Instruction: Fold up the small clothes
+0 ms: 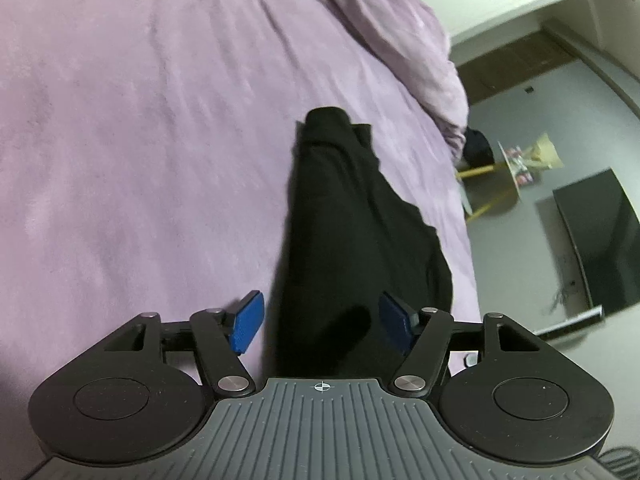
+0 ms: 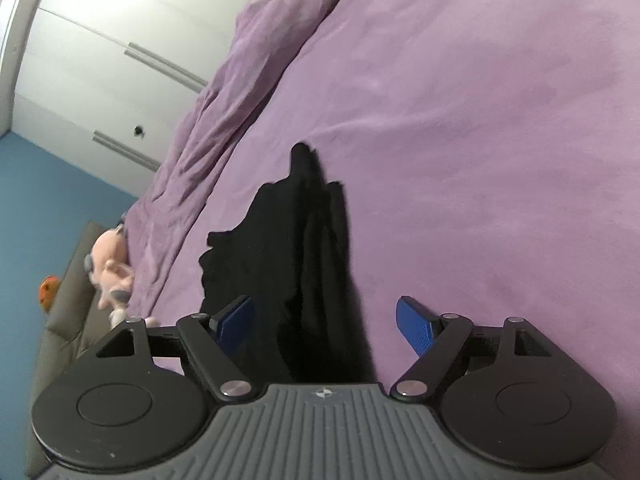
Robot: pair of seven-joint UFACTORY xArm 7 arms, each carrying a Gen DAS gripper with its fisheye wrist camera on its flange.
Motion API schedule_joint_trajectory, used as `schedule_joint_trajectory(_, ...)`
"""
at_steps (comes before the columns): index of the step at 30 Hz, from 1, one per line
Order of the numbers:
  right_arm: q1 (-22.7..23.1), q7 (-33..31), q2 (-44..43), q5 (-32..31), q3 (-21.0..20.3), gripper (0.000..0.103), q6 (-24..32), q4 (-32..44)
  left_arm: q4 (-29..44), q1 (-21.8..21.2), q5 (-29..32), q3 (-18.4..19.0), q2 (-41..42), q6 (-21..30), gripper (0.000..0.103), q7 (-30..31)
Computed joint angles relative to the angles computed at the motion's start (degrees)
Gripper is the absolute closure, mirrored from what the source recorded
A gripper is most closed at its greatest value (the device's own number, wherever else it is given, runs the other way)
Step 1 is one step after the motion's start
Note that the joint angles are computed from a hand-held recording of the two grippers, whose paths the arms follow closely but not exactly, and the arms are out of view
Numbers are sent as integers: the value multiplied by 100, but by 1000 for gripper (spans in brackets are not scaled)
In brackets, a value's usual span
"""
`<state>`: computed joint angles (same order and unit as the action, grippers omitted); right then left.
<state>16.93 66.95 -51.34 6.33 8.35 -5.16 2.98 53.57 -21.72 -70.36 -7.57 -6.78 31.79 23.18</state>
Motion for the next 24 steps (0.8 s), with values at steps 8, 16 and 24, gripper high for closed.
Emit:
schedule_joint_trajectory(8, 382, -534, 1517, -109, -642, 74, -687, 628, 852, 50, 646, -263, 942, 144, 46, -390)
schedule_joint_trajectory(16, -53, -147, 1631, 243, 212, 83, -1031, 756, 851, 186, 298, -308, 707, 296, 69, 32)
schedule_joint_trajectory(24, 922, 140, 1587, 145, -135, 83, -780, 1040, 396, 343, 522, 146, -329, 974, 70, 108)
